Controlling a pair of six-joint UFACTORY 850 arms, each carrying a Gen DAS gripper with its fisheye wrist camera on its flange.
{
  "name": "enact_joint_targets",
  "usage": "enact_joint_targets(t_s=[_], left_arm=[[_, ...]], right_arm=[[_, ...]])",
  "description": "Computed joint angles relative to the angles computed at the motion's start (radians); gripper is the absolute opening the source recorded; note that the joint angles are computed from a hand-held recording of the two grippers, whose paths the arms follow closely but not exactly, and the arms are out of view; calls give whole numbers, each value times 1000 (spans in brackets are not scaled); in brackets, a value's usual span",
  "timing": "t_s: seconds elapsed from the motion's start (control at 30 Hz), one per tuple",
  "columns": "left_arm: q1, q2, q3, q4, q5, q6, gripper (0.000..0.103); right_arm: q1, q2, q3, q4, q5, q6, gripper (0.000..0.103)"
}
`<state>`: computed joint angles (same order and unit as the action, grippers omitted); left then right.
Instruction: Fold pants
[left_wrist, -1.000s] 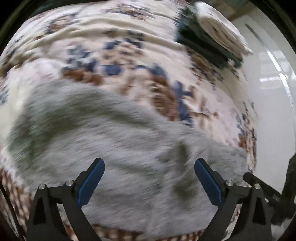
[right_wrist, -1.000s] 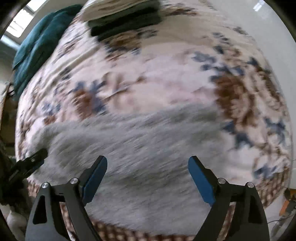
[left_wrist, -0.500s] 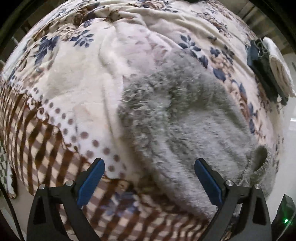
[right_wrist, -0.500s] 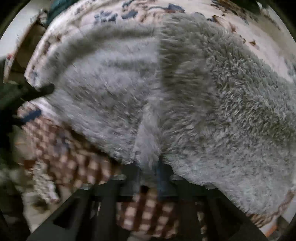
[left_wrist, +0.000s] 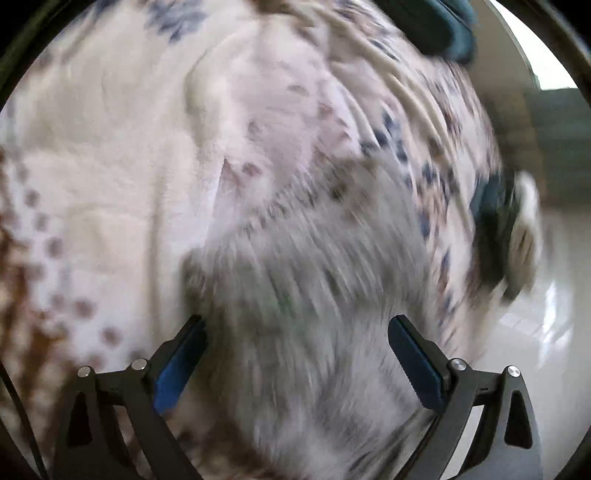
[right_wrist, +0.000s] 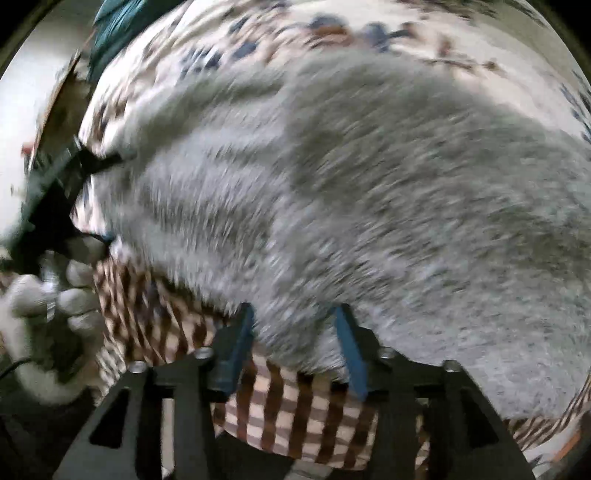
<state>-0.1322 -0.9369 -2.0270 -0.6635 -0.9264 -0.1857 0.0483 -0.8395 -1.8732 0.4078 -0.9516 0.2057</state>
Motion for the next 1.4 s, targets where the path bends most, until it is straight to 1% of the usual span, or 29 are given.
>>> enact_joint_targets(t_s=[0.1,0.17,0.23,0.27,0.3,0.33,0.37,0.4,0.43,0.5,0.57,0.67,0.7,0.77,0.83,0.93,1.0,1.07,1.13,1.17,1.23,1.27,1.3,1.33,1.4], left_arm=[[14,-67,-31,-133,-9,12,99],[7,-71,-29,-156,15,27,97],[-6,-59,-20,-186,54,78,93],[-13,-57,-26,-193,61,101,83],[-22,-57,-33,-191,69,120,70],[-31,-64,-49,-190,70,142,59],[-36,-81,-76,-178,51,145,37],[-39,-100,-104,-175,32,149,33],[-46,-106,-116,-165,28,147,32],[-51,-102,-126,-156,26,175,27],[-61,-98,-153,-113,23,186,26],[-74,-34,-97,-114,58,253,24],[-78,-5,-68,-127,76,287,24],[-87,73,16,-140,117,351,24],[-103,159,101,-185,151,425,23],[-147,240,149,-173,172,479,23],[-187,284,175,-170,166,514,23],[-247,308,184,-162,151,521,23],[-305,317,196,-164,140,531,23],[-335,317,202,-169,135,532,23],[-398,303,202,-156,124,522,23],[-425,285,188,-150,114,509,23],[-453,267,175,-135,111,499,23],[-490,240,149,-89,111,470,23],[-530,196,103,-37,101,442,24]], right_arm=[[-25,31,32,-17,32,45,53],[-43,28,24,-30,32,75,53],[-51,33,30,-38,38,100,53],[-56,40,42,-48,46,118,53],[-64,44,51,-54,50,129,53],[-71,46,62,-50,54,130,53],[-80,41,58,-46,45,132,53],[-87,40,63,-45,44,142,53],[-92,42,71,-49,46,157,53],[-101,52,87,-72,51,181,53],[-106,59,98,-91,72,214,53],[-116,60,102,-147,78,289,53],[-125,54,102,-134,78,290,53],[-149,36,105,-73,85,274,53],[-166,20,105,-21,87,248,53],[-188,-16,79,60,69,187,53],[-210,-20,81,139,51,115,53],[-241,23,140,238,66,28,53],[-276,93,226,279,98,-18,53],[-297,134,273,272,115,-26,54],[-344,222,373,238,151,-18,63],[-369,262,421,227,173,-16,64],[-397,300,468,219,193,-23,66],[-420,324,496,205,197,-27,66],[-466,363,549,135,191,-9,66]])
